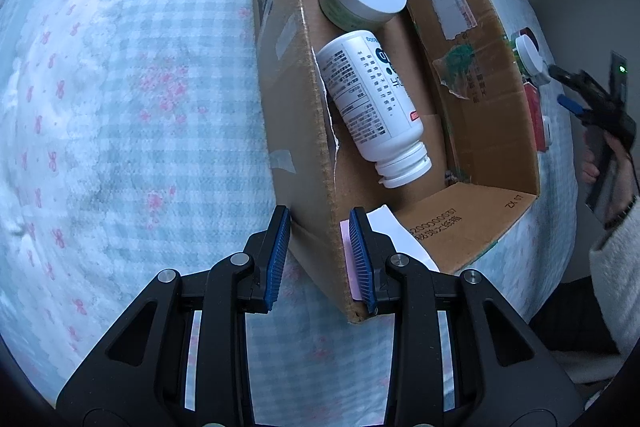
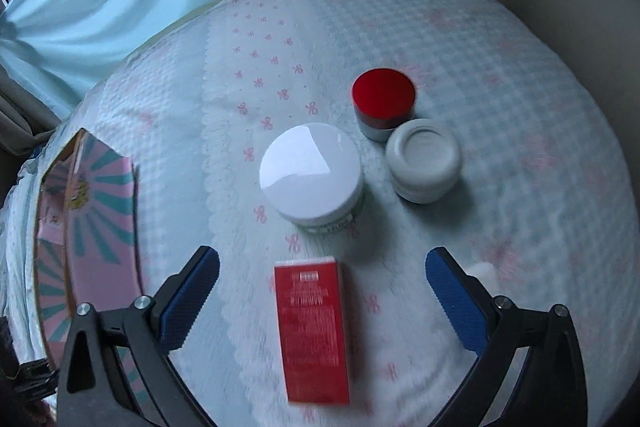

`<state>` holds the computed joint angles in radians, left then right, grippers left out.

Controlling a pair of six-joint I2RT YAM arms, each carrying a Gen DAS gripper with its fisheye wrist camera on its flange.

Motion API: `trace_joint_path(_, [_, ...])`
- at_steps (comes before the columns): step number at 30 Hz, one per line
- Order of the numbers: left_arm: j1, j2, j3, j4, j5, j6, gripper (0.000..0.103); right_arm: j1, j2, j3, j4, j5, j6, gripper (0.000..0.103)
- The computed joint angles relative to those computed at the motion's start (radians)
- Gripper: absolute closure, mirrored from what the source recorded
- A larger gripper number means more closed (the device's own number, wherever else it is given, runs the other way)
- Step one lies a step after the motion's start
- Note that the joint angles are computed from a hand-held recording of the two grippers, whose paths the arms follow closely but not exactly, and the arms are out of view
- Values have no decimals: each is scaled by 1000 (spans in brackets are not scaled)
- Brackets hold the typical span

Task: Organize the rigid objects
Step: 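Return the right gripper to the items and grasp the white jar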

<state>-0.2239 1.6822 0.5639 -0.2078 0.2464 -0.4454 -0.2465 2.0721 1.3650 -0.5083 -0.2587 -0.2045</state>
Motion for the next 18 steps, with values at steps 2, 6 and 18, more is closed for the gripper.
trace_joint_path(2, [-3,4,3,2,-1,-7,75,18,52,29,28,7,17,1])
trace_joint_path(6, [2,6,2,6,1,-8,75,51,143,97,69,25,45,11])
trace_joint_path(18, [-2,46,38,-17,-5,7,75,80,260,217,79,89,125,33])
